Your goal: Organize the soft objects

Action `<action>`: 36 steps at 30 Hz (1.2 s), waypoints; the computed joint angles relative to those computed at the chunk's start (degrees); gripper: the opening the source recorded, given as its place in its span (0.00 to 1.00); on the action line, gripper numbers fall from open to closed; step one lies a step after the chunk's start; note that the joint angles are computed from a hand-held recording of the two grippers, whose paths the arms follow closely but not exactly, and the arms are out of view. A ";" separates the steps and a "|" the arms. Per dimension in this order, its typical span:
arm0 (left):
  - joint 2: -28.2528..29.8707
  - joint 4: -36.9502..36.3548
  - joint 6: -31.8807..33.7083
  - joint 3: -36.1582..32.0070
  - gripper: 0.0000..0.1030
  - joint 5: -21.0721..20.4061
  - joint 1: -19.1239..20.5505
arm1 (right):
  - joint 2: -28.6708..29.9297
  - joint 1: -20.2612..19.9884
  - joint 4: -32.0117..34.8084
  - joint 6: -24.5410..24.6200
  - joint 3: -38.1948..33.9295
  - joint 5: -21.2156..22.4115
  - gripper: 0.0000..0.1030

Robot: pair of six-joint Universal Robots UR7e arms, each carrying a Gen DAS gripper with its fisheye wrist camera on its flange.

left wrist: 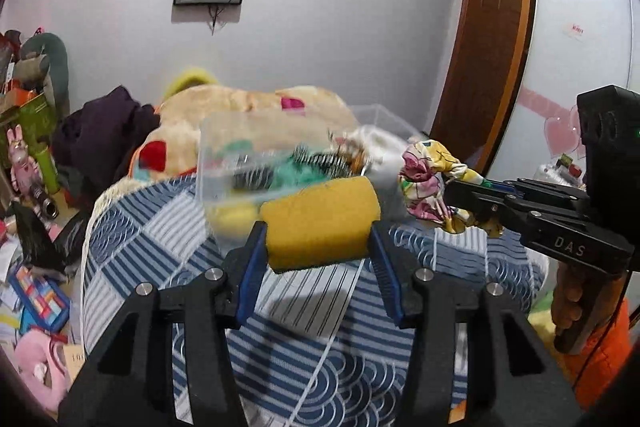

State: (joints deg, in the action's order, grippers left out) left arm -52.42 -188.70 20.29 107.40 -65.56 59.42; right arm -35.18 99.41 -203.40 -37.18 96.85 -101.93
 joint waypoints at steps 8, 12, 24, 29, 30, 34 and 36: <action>3.48 -0.11 3.16 -6.53 0.48 1.81 -0.60 | 2.17 1.16 -0.53 -2.52 -5.64 -1.21 0.12; 5.96 0.81 4.16 -10.24 0.48 2.69 -0.18 | 4.18 1.48 0.35 -2.87 -9.36 -2.93 0.12; 11.53 4.61 3.03 -17.04 0.49 6.00 1.89 | 8.45 0.91 10.20 0.55 -17.40 -7.01 0.12; 11.43 3.17 4.00 -16.02 0.53 6.40 1.70 | 8.58 1.57 9.85 -1.40 -17.16 -8.82 0.22; 11.26 2.86 4.02 -15.68 0.54 6.62 1.59 | 8.25 1.69 9.46 -1.88 -16.41 -9.03 0.25; 9.66 3.32 2.37 -14.00 0.54 4.96 1.76 | 7.56 1.76 7.42 -2.90 -14.76 -9.30 0.38; 8.88 2.74 2.00 -12.87 0.54 4.80 1.62 | 6.52 1.84 6.65 -3.25 -13.13 -9.07 0.38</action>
